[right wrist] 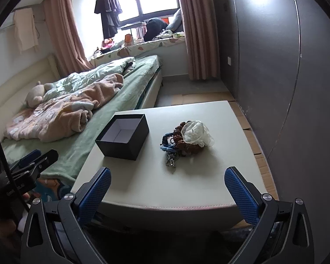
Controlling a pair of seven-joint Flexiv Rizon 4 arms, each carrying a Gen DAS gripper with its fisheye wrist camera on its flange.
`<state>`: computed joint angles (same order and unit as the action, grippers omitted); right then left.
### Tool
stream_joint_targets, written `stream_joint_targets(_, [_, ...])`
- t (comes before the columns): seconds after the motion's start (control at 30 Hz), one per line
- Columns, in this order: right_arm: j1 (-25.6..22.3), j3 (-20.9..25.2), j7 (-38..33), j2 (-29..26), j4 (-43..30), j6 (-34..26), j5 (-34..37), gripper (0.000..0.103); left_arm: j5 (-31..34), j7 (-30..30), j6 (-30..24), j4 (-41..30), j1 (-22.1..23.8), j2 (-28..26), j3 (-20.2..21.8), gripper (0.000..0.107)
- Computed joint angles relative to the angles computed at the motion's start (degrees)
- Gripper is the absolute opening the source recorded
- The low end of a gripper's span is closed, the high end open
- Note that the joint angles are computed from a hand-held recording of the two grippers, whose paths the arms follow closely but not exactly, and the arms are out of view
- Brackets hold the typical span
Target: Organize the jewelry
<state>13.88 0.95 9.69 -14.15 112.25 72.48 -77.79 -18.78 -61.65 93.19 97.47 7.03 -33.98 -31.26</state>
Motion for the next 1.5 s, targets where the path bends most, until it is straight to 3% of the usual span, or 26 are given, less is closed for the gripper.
stream_joint_targets(0.53, [-0.09, 0.45, 0.82, 0.67, 0.55, -2.97, -0.73, 0.103, -0.29, 0.22, -0.66, -0.05, -0.44, 0.17, 0.39, 0.096])
stream_joint_targets(0.83, [-1.20, 0.47, 2.23, 1.12, 0.93, -1.70, -2.21, 0.103, -0.38, -0.24, -0.57, -0.29, -1.63, 0.33, 1.64, 0.096])
stream_joint_targets(1.5, [-0.41, 0.91, 0.13, 1.34, 0.90, -3.59, -0.73, 0.103, -1.02, -0.21, -0.68, -0.45, -2.11, 0.29, 2.01, 0.096])
